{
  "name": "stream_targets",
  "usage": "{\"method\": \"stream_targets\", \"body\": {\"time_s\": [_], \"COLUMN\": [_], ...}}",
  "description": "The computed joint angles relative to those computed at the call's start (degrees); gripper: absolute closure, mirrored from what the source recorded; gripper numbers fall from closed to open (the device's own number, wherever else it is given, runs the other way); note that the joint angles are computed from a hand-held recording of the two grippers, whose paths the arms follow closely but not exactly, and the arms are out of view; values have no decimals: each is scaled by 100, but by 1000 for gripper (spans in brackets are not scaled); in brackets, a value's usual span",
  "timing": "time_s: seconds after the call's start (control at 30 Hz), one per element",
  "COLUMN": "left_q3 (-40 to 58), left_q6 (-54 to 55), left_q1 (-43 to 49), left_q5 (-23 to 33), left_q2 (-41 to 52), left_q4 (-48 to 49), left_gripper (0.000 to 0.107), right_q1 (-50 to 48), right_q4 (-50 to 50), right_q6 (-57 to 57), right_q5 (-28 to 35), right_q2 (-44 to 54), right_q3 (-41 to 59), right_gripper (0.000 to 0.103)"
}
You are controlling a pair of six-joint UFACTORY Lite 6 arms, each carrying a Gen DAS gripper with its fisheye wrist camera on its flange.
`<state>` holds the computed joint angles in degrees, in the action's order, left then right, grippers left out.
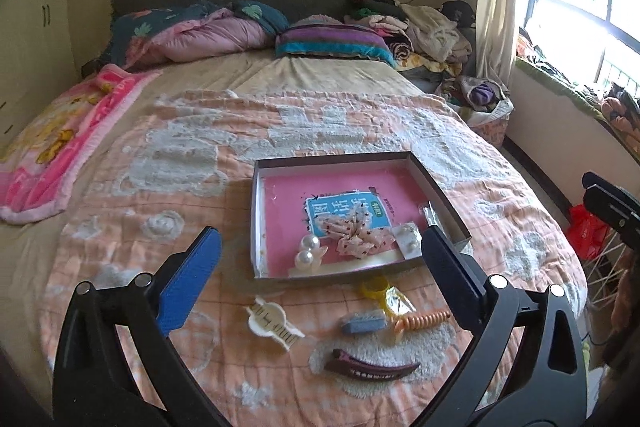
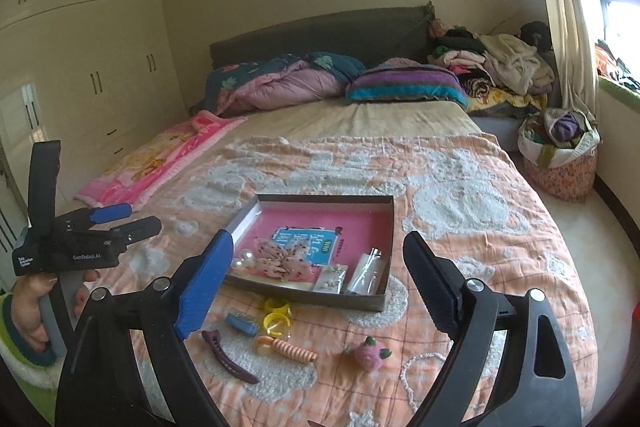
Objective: Organize jewelry
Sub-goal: 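Withdraw both tools from the box back over the quilt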
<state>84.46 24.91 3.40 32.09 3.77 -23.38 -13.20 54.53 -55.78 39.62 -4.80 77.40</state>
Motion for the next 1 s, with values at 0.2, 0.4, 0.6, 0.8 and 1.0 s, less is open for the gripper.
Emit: {"method": "stream_targets", "body": {"time_s": [0.2, 0.4, 0.6, 0.8, 1.0], "left_q3": [-565, -1117, -1671, -2229, -2728], "left_q6": [75, 97, 139, 196, 380], "left_q1": [40, 39, 37, -6, 24], "left_q5": [-101, -208, -311, -407, -435], "left_q2": [-451, -862, -1181, -1427, -1605], "left_q4": [89, 169, 184, 177, 44], "left_gripper": [13, 13, 13, 13, 13], "right_q1": [-9, -41, 31, 196, 290], "right_q4": [47, 99, 22, -2, -21], "right_q6": [-100, -196, -382, -553, -820], "right_q5": [113, 184, 155, 15, -104], "right_q2": [-366, -712, -968, -1151, -1190], "right_q3": [-339, -732, -1152, -1654, -2028], "right_gripper": [17, 17, 17, 17, 17]}}
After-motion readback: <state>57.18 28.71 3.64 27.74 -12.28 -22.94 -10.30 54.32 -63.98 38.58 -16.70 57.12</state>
